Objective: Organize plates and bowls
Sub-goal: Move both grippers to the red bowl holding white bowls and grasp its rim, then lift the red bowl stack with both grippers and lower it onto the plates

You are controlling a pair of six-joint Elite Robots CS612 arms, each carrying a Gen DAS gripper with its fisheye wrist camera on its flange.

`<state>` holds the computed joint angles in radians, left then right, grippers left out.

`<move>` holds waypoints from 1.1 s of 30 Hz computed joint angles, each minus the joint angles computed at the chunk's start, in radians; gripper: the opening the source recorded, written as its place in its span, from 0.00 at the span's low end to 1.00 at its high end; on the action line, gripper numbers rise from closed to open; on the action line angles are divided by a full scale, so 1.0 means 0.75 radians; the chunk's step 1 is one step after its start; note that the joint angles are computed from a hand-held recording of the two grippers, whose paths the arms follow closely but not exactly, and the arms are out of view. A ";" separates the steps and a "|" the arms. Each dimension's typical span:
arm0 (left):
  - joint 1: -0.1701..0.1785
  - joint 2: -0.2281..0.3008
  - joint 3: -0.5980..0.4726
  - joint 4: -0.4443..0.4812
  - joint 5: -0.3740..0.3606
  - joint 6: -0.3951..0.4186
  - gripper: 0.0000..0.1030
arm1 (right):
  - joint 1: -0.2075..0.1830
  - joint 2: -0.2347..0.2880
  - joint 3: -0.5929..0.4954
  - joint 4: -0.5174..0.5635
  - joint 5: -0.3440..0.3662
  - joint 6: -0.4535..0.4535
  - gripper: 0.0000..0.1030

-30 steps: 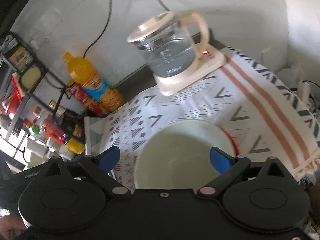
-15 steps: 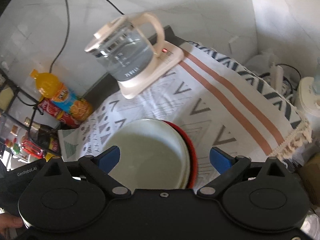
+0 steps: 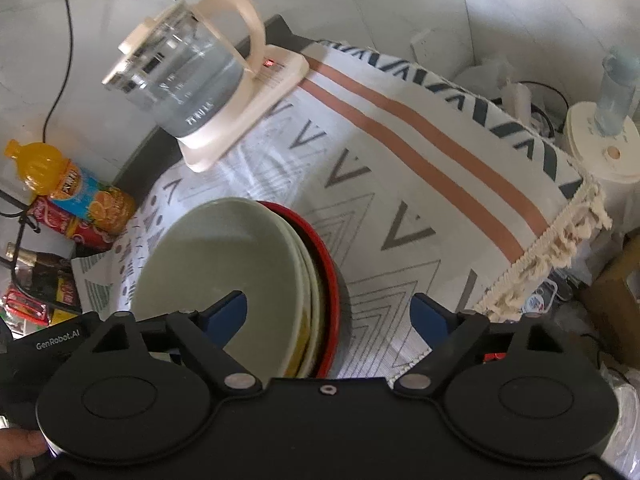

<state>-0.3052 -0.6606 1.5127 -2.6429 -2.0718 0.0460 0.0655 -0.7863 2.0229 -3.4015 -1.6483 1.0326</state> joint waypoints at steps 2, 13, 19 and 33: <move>-0.004 0.007 -0.007 0.008 0.014 -0.001 0.74 | -0.001 0.007 -0.005 0.007 0.012 0.017 0.84; -0.009 0.038 -0.039 0.095 -0.014 0.039 0.41 | -0.008 0.038 -0.034 0.034 0.077 0.054 0.62; -0.008 0.040 -0.031 0.058 -0.034 0.040 0.29 | -0.013 0.060 -0.045 0.023 0.116 0.071 0.31; 0.018 0.004 0.010 -0.047 -0.042 0.012 0.29 | 0.010 0.051 -0.066 -0.010 0.071 0.003 0.30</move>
